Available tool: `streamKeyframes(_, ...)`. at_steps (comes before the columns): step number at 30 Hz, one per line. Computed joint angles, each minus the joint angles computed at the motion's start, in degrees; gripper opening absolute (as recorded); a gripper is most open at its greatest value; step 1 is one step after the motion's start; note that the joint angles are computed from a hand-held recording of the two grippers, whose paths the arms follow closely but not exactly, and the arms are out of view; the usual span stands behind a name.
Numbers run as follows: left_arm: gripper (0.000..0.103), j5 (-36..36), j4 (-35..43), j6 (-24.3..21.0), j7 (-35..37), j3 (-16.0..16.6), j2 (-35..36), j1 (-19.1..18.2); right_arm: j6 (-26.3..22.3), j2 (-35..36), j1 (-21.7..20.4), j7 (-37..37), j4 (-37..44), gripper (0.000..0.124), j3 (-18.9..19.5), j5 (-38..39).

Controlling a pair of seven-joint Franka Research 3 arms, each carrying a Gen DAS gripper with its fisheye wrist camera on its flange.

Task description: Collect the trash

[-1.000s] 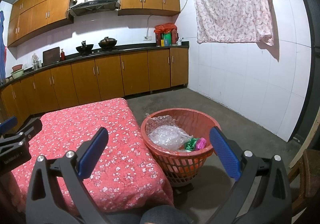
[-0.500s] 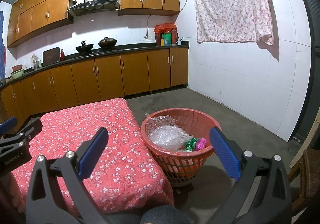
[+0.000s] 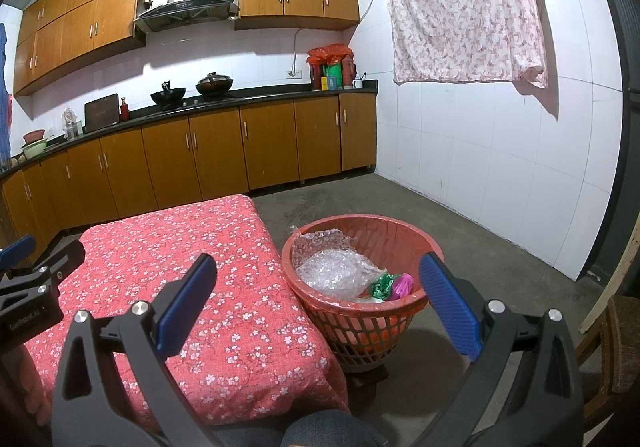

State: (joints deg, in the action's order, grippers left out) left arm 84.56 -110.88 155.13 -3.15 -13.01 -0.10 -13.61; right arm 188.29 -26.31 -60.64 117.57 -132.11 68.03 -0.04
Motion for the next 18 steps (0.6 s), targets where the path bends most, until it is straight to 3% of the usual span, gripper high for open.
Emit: streamKeyframes(18, 0.101, -0.55, 0.17, -0.25, 0.46, -0.09, 0.12, -0.29, -0.29, -0.07, 0.04, 0.40, 0.20, 0.099, -0.12, -0.39)
